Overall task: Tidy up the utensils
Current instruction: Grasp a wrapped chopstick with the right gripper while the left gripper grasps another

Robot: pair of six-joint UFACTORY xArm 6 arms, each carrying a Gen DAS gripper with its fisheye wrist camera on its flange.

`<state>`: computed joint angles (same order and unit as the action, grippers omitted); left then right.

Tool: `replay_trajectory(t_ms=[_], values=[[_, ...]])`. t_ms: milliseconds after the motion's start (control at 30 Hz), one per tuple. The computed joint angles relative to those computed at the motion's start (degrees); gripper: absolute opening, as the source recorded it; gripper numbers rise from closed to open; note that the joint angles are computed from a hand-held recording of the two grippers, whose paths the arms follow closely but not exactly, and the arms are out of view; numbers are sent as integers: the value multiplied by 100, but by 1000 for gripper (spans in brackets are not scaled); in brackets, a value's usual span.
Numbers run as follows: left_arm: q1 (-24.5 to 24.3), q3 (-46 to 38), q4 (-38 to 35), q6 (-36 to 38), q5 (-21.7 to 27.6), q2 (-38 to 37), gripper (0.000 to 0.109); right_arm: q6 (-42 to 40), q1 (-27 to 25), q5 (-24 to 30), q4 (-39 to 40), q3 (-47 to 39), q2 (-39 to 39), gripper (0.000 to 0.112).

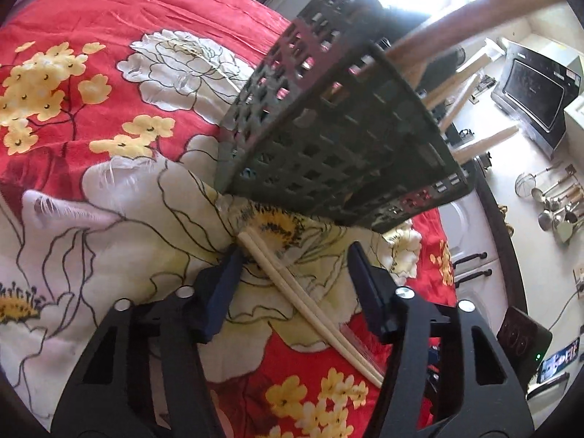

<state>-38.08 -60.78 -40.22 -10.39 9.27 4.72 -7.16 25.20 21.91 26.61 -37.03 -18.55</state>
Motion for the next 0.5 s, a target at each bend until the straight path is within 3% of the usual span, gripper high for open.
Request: replay_trajectory(t_ms=[233,500], values=[[145,33,-75,5,60,30,16,-214,-91,26,397,-38,49,15],[194,44,-1433,1101,145,-38,10,-364,-88,-42,692,-12,-5,12]])
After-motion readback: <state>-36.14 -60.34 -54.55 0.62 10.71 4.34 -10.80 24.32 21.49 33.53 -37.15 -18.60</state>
